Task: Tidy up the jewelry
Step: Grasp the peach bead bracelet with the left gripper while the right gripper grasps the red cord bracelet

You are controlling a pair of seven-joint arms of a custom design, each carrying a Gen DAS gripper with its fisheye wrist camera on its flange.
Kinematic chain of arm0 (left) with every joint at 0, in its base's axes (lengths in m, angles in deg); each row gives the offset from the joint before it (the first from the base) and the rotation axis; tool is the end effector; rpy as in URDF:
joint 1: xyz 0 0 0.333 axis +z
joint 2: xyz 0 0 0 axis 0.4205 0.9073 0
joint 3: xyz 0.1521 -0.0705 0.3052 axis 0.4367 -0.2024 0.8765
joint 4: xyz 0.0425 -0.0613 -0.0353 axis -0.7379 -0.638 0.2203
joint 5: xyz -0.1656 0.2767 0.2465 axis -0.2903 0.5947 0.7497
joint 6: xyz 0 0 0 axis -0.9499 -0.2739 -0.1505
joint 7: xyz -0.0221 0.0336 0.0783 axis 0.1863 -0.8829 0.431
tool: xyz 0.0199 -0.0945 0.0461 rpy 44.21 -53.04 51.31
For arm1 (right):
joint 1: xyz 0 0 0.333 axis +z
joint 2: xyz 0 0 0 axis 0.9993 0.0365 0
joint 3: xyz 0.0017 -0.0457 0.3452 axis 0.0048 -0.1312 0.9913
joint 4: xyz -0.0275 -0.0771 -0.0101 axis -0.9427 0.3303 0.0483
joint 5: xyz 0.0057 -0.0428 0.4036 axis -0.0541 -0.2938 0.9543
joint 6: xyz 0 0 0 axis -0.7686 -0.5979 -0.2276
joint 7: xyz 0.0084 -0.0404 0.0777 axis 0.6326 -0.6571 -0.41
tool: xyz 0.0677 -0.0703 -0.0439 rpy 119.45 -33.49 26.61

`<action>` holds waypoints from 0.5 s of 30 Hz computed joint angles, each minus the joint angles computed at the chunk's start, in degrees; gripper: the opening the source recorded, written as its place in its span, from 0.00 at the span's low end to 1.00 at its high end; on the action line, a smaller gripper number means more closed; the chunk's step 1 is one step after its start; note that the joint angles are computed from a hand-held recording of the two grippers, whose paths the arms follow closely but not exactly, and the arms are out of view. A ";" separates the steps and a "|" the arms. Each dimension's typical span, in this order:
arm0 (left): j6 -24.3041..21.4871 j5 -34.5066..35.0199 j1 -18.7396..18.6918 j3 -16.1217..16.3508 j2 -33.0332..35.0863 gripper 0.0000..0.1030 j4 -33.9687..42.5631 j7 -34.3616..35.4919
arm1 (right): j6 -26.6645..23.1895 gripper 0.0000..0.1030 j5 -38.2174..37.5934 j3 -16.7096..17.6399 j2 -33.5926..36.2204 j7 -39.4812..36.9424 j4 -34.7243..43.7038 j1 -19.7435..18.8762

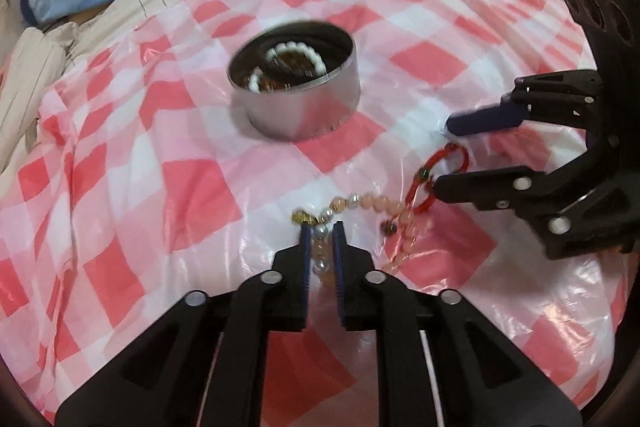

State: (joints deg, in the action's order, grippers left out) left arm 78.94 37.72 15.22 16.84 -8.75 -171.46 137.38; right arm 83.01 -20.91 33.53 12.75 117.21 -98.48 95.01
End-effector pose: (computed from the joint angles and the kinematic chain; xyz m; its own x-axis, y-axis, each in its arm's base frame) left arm 0.6567 -0.2290 0.4184 -0.5166 -0.8509 -0.0955 -0.7290 0.4956 -0.4722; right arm 0.6584 0.1844 0.3935 0.4711 -0.8574 -0.2072 -0.7598 -0.2752 -0.5890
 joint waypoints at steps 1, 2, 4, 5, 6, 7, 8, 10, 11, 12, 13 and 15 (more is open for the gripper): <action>-0.11 0.23 -0.16 0.18 0.18 0.15 0.02 -0.29 | -0.36 0.14 -3.09 -1.44 0.19 1.89 -0.11 1.47; -0.07 0.02 -0.10 0.07 0.29 0.15 0.00 -0.28 | -0.54 0.10 -4.55 -1.86 0.09 2.66 -0.38 1.91; 0.02 -0.27 0.03 -0.07 0.33 0.16 -0.02 -0.13 | -0.26 0.08 -2.25 -0.53 -0.79 1.14 -1.00 0.29; 0.13 -0.26 0.00 -0.04 0.31 0.17 -0.11 -0.17 | 0.44 0.08 -1.24 -0.24 -1.12 0.60 -1.27 -0.18; 0.23 -0.18 -0.07 0.02 0.31 0.19 -0.18 -0.30 | 1.09 0.08 0.87 0.36 -1.48 -0.22 -1.46 -1.12; 0.38 -0.10 -0.13 0.06 0.36 0.22 -0.24 -0.38 | 1.45 0.08 2.95 0.70 -1.67 -0.72 -1.46 -1.94; 0.48 0.10 -0.24 0.17 0.38 0.25 -0.30 -0.56 | 1.65 0.08 4.03 0.53 -1.62 -0.68 -1.31 -2.26; 0.63 -0.24 0.00 -0.07 0.36 0.35 -0.38 -0.30 | 2.01 0.09 4.60 -0.40 -1.72 0.99 -1.39 -2.12; 0.64 -0.40 0.07 -0.17 0.43 0.36 -0.32 -0.14 | 1.64 0.14 5.19 -0.40 -1.52 1.36 -0.99 -2.30; 0.74 -0.27 -0.01 -0.08 0.44 0.36 -0.39 -0.18 | 0.60 0.40 5.35 -0.52 -1.29 1.72 -0.50 -2.47; 0.87 -0.02 -0.16 0.06 0.47 0.37 -0.43 -0.34 | -0.15 0.63 4.75 -0.95 -1.01 2.38 -0.03 -2.25; 1.04 0.38 -0.42 0.28 0.56 0.38 -0.39 -0.77 | 2.13 0.64 0.52 -2.54 -0.96 4.76 -0.70 -0.10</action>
State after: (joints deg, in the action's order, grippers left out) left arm 79.98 38.10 14.80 17.13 -8.19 -171.85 136.61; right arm 85.14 -20.39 30.99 11.79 121.97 -99.17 94.91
